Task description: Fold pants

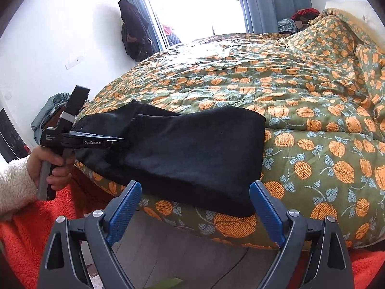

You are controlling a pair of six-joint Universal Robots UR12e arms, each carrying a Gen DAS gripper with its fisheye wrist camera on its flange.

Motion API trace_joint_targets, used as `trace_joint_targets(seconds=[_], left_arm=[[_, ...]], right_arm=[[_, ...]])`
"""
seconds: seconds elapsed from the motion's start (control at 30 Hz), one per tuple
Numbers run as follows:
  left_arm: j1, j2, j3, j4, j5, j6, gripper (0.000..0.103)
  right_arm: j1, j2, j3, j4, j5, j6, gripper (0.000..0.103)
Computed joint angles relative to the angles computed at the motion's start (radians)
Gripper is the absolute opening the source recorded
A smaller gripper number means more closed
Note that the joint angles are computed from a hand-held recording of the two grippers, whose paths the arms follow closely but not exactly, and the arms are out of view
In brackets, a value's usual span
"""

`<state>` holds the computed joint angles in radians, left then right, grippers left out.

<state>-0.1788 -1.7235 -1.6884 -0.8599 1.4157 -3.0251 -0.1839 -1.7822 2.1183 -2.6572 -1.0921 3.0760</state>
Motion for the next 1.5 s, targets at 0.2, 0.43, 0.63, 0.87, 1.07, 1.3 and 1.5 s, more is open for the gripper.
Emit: trace_joint_targets(seconds=[0.2,0.43,0.63,0.87,1.07,1.3,1.5], left_arm=[[-0.002,-0.003,-0.004,0.011,0.01,-0.022,0.021],[-0.001,0.012,-0.007,0.039,0.017,-0.048,0.071],[-0.006,0.027,-0.011,0.151,-0.005,-0.079,0.08],[-0.044,-0.016,0.009,0.119,0.027,-0.025,0.082],[-0.051,-0.026,-0.003,0.1,0.062,-0.007,0.082],[-0.056,-0.032,0.002,0.095,0.073,0.002,0.085],[-0.058,-0.033,-0.001,0.101,0.075,0.006,0.087]], right_arm=[[-0.008,0.076,-0.087,-0.012,0.019,0.004,0.091],[0.052,0.197,-0.17,0.253,-0.038,-0.113,0.091],[0.059,0.196,-0.153,0.203,-0.058,-0.119,0.094],[0.064,0.186,-0.136,0.166,-0.078,-0.121,0.094],[0.048,0.142,-0.112,-0.02,-0.038,-0.042,0.094],[0.057,0.188,-0.152,0.112,0.006,-0.071,0.094],[0.054,0.164,-0.128,0.037,-0.007,-0.049,0.092]])
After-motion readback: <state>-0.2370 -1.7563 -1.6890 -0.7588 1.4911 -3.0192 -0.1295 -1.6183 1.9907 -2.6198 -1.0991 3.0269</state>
